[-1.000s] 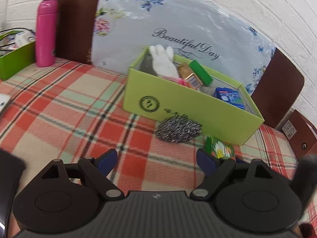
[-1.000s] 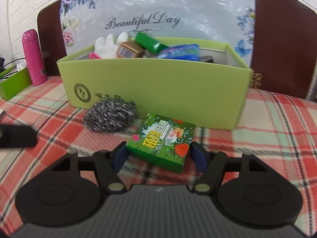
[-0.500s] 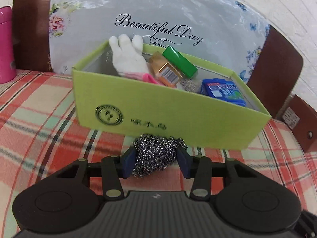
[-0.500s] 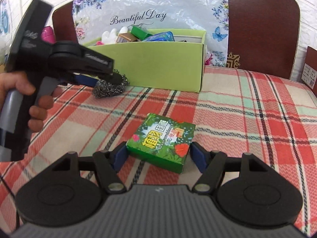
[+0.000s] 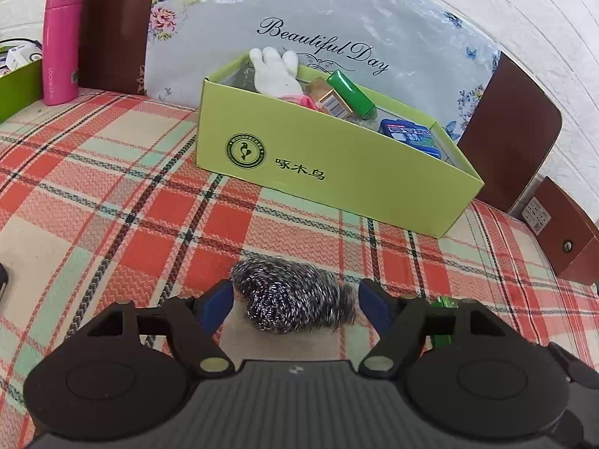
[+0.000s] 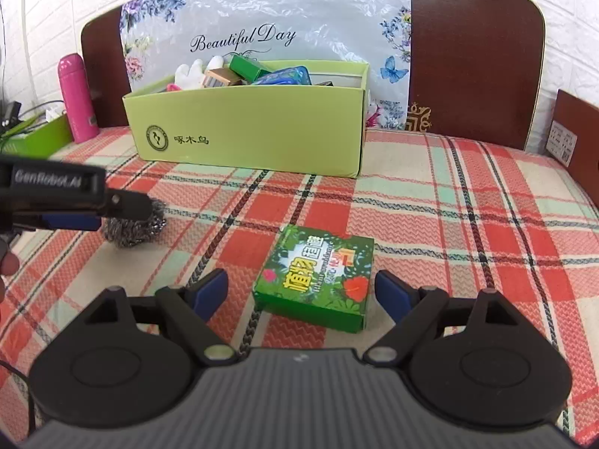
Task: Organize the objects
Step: 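Grasp the green snack box with right gripper while left grasps the steel wool, then lift snack box and steel wool into the lime-green box while releasing both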
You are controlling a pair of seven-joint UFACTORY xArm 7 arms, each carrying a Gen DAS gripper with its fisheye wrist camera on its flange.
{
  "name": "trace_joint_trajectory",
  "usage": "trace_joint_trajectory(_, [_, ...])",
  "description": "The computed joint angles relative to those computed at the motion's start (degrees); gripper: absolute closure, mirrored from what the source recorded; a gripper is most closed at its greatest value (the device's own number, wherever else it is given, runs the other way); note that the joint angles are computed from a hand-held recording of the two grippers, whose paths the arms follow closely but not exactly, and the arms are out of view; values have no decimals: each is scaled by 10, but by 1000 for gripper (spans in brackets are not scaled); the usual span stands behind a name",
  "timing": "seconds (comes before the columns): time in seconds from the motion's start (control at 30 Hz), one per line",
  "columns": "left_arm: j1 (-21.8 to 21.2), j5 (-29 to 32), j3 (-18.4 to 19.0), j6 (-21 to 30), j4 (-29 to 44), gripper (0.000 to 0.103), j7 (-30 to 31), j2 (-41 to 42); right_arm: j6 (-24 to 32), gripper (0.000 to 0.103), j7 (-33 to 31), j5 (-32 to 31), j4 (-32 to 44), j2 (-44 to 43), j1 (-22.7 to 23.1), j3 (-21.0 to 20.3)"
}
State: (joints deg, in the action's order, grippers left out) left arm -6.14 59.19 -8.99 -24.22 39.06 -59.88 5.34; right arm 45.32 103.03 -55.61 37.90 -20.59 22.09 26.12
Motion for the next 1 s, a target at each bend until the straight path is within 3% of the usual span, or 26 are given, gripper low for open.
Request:
trace_joint_trajectory(0.1, [8, 45, -4, 15, 7, 25, -43, -4, 4, 17, -6, 6, 3, 3, 3, 0])
trace_joint_trajectory(0.23, [-8, -47, 13, -2, -39, 25, 32, -31, 10, 17, -5, 8, 5, 3, 5, 1])
trace_joint_trajectory(0.37, [-8, 5, 16, -2, -14, 26, -18, -17, 19, 18, 3, 5, 14, 16, 4, 2])
trace_joint_trajectory(0.53, [-16, -22, -2, 24, 8, 27, -3, 7, 32, 21, 8, 6, 22, 29, 10, -4])
trace_joint_trajectory(0.6, [10, 28, -23, 27, 26, 39, -45, 23, 40, 26, 10, 5, 26, 37, 13, -6])
trace_joint_trajectory(0.63, [23, 38, -33, 19, 30, 43, -51, 32, 41, 34, 17, 0, 25, 38, 15, -6])
trace_joint_trajectory(0.7, [10, 12, -20, 6, 18, 48, -14, 29, 33, 39, 29, -9, 19, 33, 18, -10])
trace_joint_trajectory(0.77, [18, 37, -24, 3, 20, 54, -24, 26, 27, 40, 30, -10, 14, 28, 20, -14])
trace_joint_trajectory(0.87, [30, 112, -21, -13, 33, 55, -87, 20, 15, 41, 27, -8, 9, 18, 21, -17])
trace_joint_trajectory(1.0, [13, 133, 6, -49, 32, 55, -92, -5, 15, 41, 46, -38, 3, -10, 11, -2])
